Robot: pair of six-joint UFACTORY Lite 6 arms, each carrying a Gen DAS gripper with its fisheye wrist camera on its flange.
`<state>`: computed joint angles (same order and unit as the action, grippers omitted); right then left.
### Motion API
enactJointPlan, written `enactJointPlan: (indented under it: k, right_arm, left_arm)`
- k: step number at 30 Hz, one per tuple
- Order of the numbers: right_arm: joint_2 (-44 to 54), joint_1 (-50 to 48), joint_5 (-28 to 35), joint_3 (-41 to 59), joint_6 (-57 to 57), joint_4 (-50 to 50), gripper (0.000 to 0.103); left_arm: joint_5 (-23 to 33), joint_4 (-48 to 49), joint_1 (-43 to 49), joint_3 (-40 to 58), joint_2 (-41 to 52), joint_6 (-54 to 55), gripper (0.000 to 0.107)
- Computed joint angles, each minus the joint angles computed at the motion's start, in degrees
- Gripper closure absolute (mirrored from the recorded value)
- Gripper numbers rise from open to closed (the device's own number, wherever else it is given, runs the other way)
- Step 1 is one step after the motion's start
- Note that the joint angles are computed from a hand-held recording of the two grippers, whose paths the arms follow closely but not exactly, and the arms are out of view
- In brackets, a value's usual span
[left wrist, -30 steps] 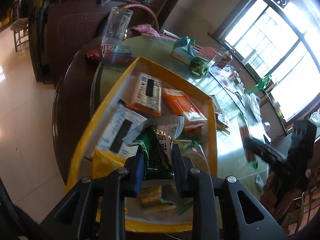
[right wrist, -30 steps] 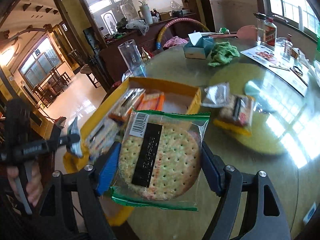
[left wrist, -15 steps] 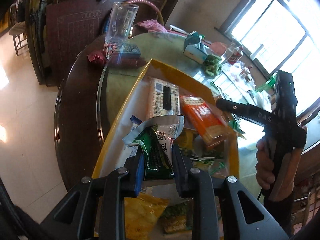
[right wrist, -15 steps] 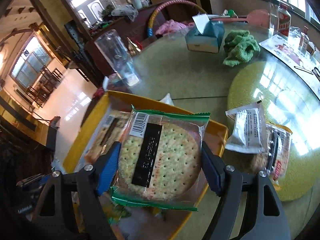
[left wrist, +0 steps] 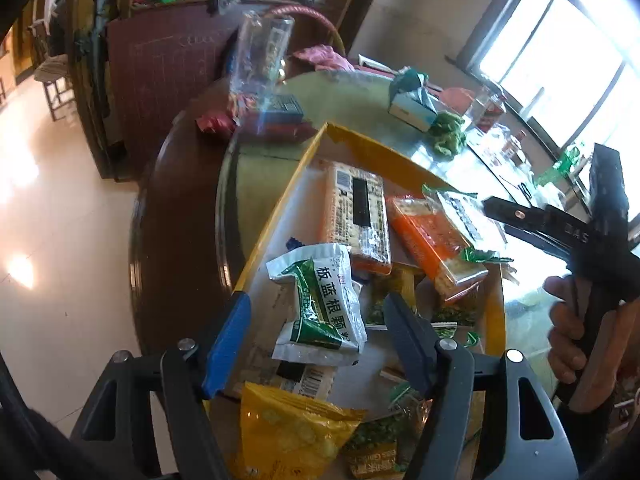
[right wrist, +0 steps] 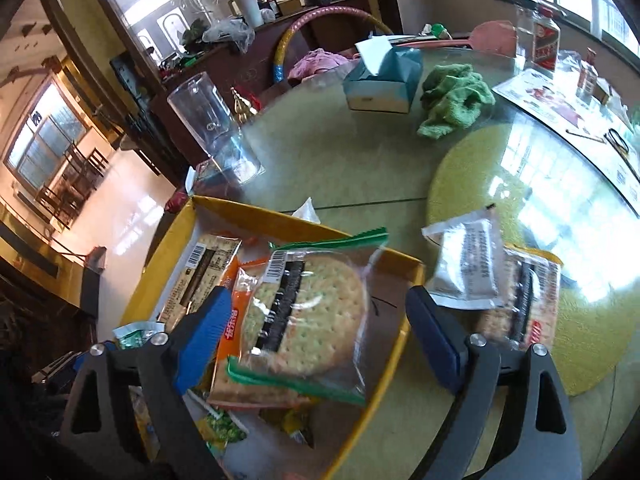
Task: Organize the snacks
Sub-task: 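Carry the round cracker pack and granule packet into the tray, open both tools, then grasp the cracker pack with red label and yellow edge using the right tool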
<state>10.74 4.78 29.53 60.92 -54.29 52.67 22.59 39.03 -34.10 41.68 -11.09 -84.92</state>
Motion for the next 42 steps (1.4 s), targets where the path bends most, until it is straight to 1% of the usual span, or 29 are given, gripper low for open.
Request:
enactJointPlan:
  k: [2, 4, 6, 8, 10, 12, 13, 15, 19, 22, 25, 28, 30, 35, 37, 38, 40, 42]
  right_arm:
    - [-2.7, -2.6, 2.5, -1.8, -3.8, 2.8, 0.014]
    - [-4.8, -5.0, 5.3, -3.1, -6.3, 4.4, 0.014]
    - [-6.8, -8.4, 9.3, -4.3, -9.1, 6.7, 0.016]
    - [-9.6, -12.3, 12.7, -6.2, -11.9, 8.1, 0.017]
    - [-11.9, -15.3, 14.4, -7.9, -13.9, 8.4, 0.018]
    - [-13.3, -20.7, 18.3, -9.4, -16.8, 8.5, 0.02]
    - [-12.9, -24.1, 21.2, -9.2, -18.2, 8.0, 0.022]
    - [-11.9, -28.8, 23.7, -8.9, -20.0, 7.2, 0.023]
    - [-6.7, -36.5, 26.3, -6.0, -22.4, 5.0, 0.023]
    - [-2.2, -38.7, 25.0, -3.7, -23.4, 3.4, 0.023]
    - [1.9, -38.1, 22.1, -1.8, -23.6, 2.7, 0.023]
    - [5.7, -36.0, 19.2, 0.6, -22.5, 2.1, 0.023]
    - [8.7, -32.7, 15.9, 2.9, -20.4, 1.5, 0.023]
    - [14.3, -24.5, 6.7, 7.1, -13.8, -0.8, 0.023]
    - [14.7, -21.0, 1.2, 6.8, -11.1, -2.4, 0.023]
    - [15.0, -19.5, -0.8, 6.8, -10.1, -2.6, 0.02]
    - [15.5, -17.3, -2.7, 7.4, -6.9, -3.8, 0.019]
    - [15.8, -14.7, -6.9, 7.5, -3.1, -6.7, 0.018]
  left_arm:
    - [3.5, 5.5, -3.6, 0.1, -1.6, -7.0, 0.038]
    - [5.8, 7.2, -6.7, 0.5, -2.7, -9.9, 0.038]
    - [10.4, 10.1, -11.8, 1.6, -3.3, -14.9, 0.038]
    - [15.5, 14.1, -18.2, 3.4, -2.8, -20.9, 0.035]
    - [18.0, 15.7, -22.5, 5.5, -1.3, -24.8, 0.032]
    - [18.4, 17.2, -26.0, 8.2, 1.3, -28.1, 0.032]
    - [18.2, 18.1, -26.9, 9.4, 2.8, -29.2, 0.032]
    - [18.3, 19.8, -29.1, 13.4, 7.2, -30.7, 0.031]
    - [16.7, 18.2, -29.6, 21.5, 15.2, -28.1, 0.031]
    - [15.7, 17.9, -29.3, 24.7, 18.8, -28.2, 0.031]
    - [13.7, 18.0, -28.5, 26.2, 20.9, -28.5, 0.031]
    - [14.6, 17.9, -29.2, 27.1, 22.1, -27.7, 0.031]
    - [15.7, 17.8, -29.3, 26.6, 21.8, -27.6, 0.031]
    - [14.0, 19.7, -28.6, 22.0, 17.8, -29.8, 0.031]
    - [13.6, 20.1, -28.1, 21.1, 16.8, -29.9, 0.031]
    - [13.2, 19.8, -27.7, 20.7, 16.4, -29.5, 0.031]
    - [12.6, 19.7, -27.1, 20.3, 15.9, -29.1, 0.031]
    - [12.8, 19.2, -26.8, 20.5, 15.7, -28.5, 0.031]
